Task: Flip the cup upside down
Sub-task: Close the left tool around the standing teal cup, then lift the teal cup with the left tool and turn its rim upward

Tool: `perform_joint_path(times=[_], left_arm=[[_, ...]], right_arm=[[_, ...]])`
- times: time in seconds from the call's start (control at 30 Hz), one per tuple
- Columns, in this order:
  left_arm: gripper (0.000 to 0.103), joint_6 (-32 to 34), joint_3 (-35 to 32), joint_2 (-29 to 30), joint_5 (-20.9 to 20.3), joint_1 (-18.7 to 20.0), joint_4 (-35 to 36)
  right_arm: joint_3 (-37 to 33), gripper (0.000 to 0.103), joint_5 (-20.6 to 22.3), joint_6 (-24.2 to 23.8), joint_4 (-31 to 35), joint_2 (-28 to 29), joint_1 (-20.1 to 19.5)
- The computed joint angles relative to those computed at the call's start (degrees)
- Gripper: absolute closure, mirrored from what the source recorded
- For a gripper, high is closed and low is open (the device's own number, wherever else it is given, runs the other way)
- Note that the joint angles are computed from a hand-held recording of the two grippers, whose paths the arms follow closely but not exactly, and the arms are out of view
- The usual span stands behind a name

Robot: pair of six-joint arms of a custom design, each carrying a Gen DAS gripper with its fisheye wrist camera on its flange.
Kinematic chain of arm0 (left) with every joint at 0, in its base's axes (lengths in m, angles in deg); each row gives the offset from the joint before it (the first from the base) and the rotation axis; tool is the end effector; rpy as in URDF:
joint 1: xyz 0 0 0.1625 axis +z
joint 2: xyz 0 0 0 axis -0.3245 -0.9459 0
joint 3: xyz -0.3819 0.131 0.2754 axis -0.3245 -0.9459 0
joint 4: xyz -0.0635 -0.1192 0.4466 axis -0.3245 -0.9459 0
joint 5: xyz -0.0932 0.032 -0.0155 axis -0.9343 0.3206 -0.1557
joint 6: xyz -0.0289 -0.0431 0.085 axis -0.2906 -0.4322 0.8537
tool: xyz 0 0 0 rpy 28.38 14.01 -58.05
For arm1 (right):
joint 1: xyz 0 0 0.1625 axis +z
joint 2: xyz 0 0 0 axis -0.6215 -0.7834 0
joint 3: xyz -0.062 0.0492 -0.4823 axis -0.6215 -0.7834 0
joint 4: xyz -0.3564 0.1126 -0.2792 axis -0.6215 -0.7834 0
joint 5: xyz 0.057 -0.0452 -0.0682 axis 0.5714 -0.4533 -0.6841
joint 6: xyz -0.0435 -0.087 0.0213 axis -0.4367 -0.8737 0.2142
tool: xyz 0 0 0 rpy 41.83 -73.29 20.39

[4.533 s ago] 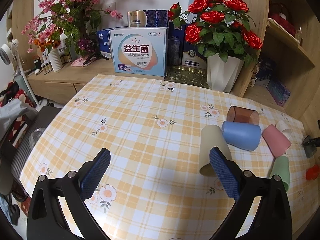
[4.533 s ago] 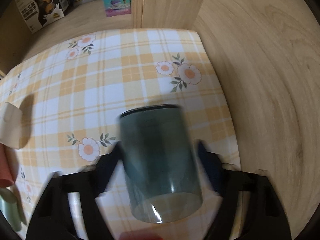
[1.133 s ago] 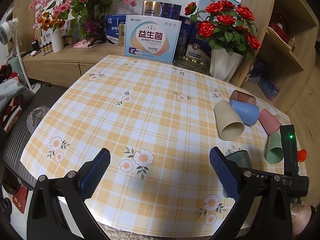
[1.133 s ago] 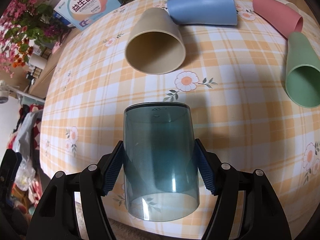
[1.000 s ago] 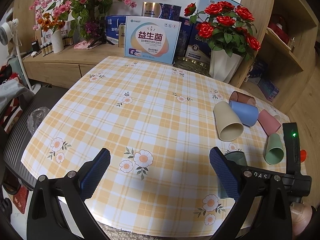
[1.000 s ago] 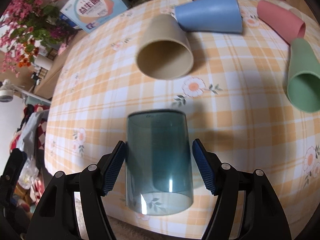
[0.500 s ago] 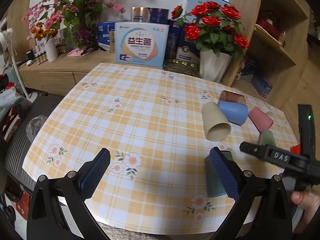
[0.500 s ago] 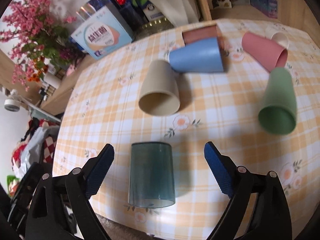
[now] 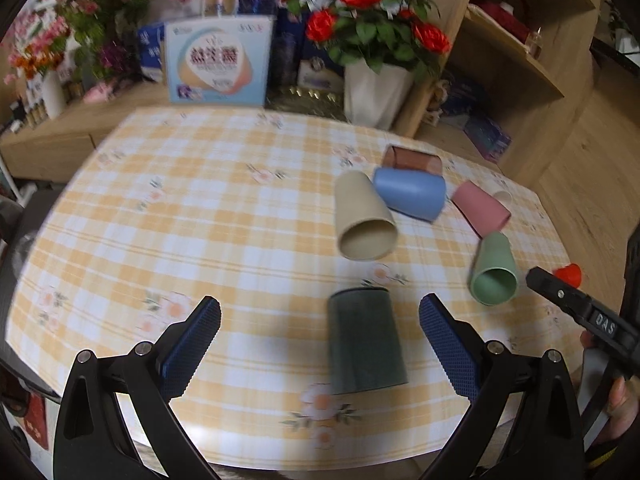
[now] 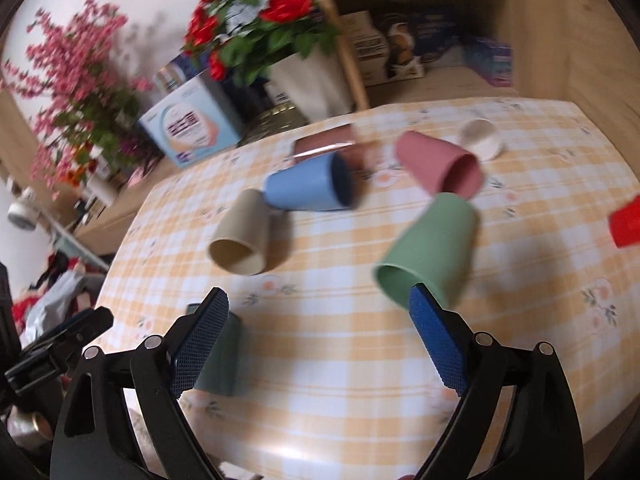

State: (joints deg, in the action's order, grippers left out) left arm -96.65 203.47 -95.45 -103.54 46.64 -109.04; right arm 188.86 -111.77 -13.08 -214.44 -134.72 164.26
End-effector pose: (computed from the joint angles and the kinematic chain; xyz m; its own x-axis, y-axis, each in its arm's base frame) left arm -0.0771 -0.2723 0.2978 -0.8329 0.0463 -0.5514 0.3600 0.8022 -0.4764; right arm 0.2844 -0.2728 0.0801 -0.9146 0.0170 0.4040 -0.2378 0.7854 -0.5715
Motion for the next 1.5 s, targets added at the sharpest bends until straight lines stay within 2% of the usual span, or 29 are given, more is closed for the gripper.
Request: perform_joint_path(times=[0.1, 0.2, 0.43, 0.57, 0.63, 0.97, 1.17, 1.27, 1.4, 1.5], left_arm=[[0.006, 6.1, -0.2, 7.0, -4.5, 6.6, -10.9], [0.006, 10.9, -1.5, 14.7, -11.7, 14.5, -21.1], [0.013, 12.3, -4.2, 24.4, -15.1, 21.0, -25.2], [0.019, 12.5, -5.2, 28.3, -15.1, 22.2, -24.8], [0.028, 13.0, -5.5, 29.8, -14.8, 22.4, -24.5], [0.029, 12.3, -6.0, 32.7, -14.6, 23.5, -23.1], [0.031, 12.5, -5.7, 32.8, -14.9, 23.1, -23.6], [0.040, 12.9, -5.4, 32.1, -15.8, 23.5, -24.3], [0.041, 11.9, -4.2, 29.2, -16.0, 23.6, -25.4], [0.041, 12.1, -2.8, 24.9, -16.3, 23.0, -25.1]], right_arm=[[1.4, 0.015, -1.7, 0.0, 0.9, -1.4, -1.3], [1.4, 0.015, -7.1, 0.7, 4.3, -1.9, -1.0], [2.7, 0.015, -9.8, 1.7, 6.1, -3.7, -3.0], [3.4, 0.015, -10.4, 2.8, 6.0, -4.1, -3.9], [3.7, 0.015, -9.8, 2.6, 5.1, -4.2, -4.4], [4.8, 0.015, -7.7, 2.3, 3.5, -4.6, -6.6], [4.8, 0.015, -7.5, 2.0, 3.1, -4.4, -6.4], [4.7, 0.015, -7.7, 2.4, 3.6, -4.4, -6.1], [4.6, 0.015, -8.0, 2.7, 4.1, -4.6, -5.9], [4.6, 0.015, -8.3, 2.9, 4.1, -4.5, -5.6]])
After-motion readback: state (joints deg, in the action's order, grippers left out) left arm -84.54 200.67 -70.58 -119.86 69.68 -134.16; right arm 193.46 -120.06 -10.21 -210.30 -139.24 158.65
